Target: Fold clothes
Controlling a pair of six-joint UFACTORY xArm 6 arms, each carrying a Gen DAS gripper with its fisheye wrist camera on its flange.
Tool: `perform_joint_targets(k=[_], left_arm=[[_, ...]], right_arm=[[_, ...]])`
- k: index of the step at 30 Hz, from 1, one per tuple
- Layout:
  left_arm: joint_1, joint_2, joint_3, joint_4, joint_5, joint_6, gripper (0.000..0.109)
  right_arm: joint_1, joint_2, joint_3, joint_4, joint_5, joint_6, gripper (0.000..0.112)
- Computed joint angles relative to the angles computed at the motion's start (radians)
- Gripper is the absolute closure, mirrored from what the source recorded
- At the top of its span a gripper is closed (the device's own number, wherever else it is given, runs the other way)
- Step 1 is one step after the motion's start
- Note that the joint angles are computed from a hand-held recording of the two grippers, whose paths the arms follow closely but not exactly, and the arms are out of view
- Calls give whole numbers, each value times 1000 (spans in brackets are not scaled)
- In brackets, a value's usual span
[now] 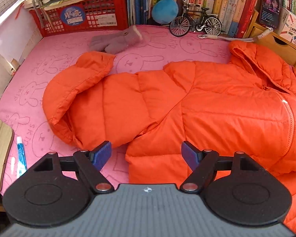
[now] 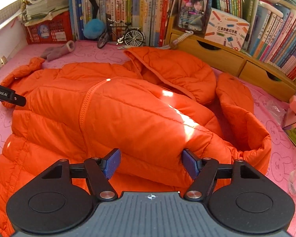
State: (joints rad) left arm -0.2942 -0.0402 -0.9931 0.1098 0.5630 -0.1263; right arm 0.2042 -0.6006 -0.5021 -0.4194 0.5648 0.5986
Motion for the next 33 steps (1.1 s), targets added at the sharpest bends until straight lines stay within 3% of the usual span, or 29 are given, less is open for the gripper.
perform_joint_targets(k=[3, 6, 9, 12, 14, 18, 24, 28, 30, 33], left_arm=[[-26, 67, -57, -19, -35, -4, 30], [-47, 143, -116, 51, -20, -54, 30], [-56, 198, -141, 143, 12, -99, 28], [-57, 217, -133, 210, 22, -121, 25], [-56, 210, -118, 236, 20, -124, 23], [-57, 204, -110, 256, 32, -128, 23], [-69, 220, -145, 265, 84, -166, 22], [-86, 222, -168, 304, 130, -214, 22], [-94, 218, -177, 322, 149, -235, 23], [-103, 192, -170, 318, 133, -243, 23]], right_arm=[[-27, 50, -28, 22, -89, -14, 44], [-69, 92, -50, -33, -122, 74, 46], [-108, 104, -49, -111, -31, 176, 45], [-158, 61, 5, -60, 56, 172, 44], [-176, -20, 55, -20, 68, 144, 44], [-170, -278, 168, -95, 117, 265, 44], [-228, -430, 248, -285, 356, 502, 44], [-317, -487, 290, -242, 251, 329, 35], [-343, -486, 286, -174, 182, 194, 60], [-335, -457, 262, -78, 32, 82, 59]])
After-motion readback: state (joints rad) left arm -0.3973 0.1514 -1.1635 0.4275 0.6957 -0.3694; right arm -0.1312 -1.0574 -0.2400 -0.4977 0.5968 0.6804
